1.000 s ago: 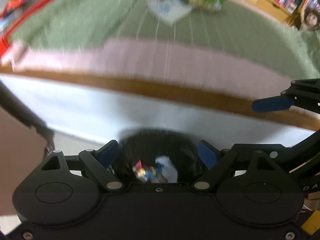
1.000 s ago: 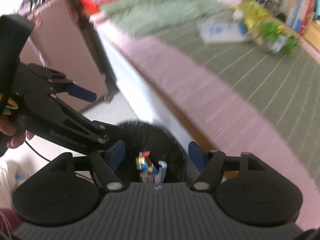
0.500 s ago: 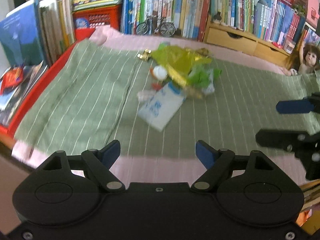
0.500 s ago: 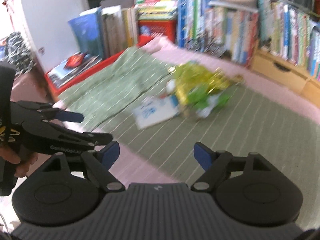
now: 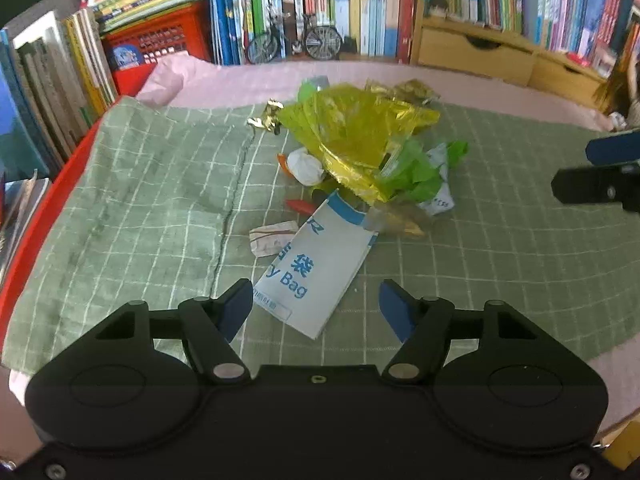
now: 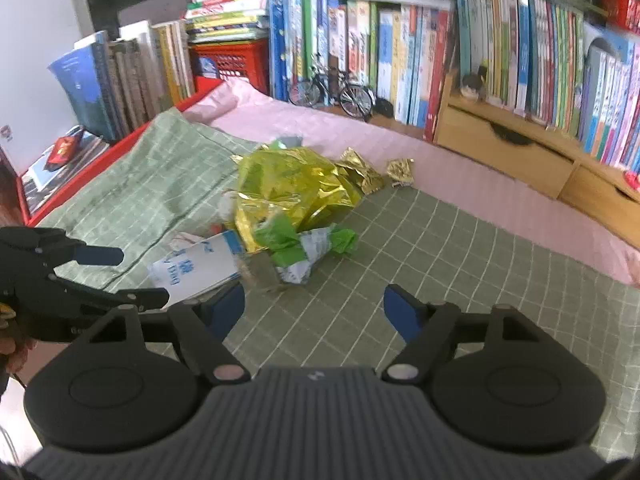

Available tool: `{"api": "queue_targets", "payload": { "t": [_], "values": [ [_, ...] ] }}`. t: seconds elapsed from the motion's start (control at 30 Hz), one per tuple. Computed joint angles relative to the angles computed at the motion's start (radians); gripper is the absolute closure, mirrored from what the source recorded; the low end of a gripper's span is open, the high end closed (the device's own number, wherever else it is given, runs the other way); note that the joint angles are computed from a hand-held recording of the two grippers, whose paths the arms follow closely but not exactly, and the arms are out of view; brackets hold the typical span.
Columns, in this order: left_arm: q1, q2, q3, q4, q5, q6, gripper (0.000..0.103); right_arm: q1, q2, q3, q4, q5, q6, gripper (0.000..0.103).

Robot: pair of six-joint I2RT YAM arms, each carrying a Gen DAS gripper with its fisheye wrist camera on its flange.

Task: Collect trash
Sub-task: 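Grasp the white-blue paper bag with the left tool while the right tool grasps the green plastic wrapper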

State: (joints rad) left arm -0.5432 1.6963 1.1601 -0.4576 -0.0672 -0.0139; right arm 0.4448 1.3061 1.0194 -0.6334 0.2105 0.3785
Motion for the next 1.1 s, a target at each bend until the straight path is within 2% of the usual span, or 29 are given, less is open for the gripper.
{"api": "queue_targets", "payload": {
  "t": [0.23, 0.47, 0.9, 0.93, 1.03, 1.1],
  "values": [
    [-0.015, 0.168, 0.102, 0.004, -0.032, 0.053, 0.035, -0.135, 0.192, 0.039, 0.093, -0.155, -0.041, 0.026],
    [-0.024, 0.276, 0.183, 0.001, -0.053, 0.052, 0.035, -0.181, 0.363, 0.121, 0.147, -0.234, -0.080, 0.026],
    [-0.004, 0.324, 0.238, -0.033, -0.012, 0.030, 0.035, -0.214, 0.508, 0.218, 0.197, -0.358, -0.065, 0.026],
    [-0.006, 0.322, 0.238, -0.037, -0.015, 0.030, 0.036, -0.214, 0.515, 0.224, 0.198, -0.360, -0.063, 0.026],
    [-0.008, 0.312, 0.236, -0.046, -0.005, 0.018, 0.051, -0.218, 0.527, 0.229, 0.212, -0.377, -0.052, 0.030],
    [-0.010, 0.302, 0.234, -0.055, 0.017, 0.001, 0.071, -0.220, 0.524, 0.223, 0.224, -0.389, -0.048, 0.054]
  ]
}}
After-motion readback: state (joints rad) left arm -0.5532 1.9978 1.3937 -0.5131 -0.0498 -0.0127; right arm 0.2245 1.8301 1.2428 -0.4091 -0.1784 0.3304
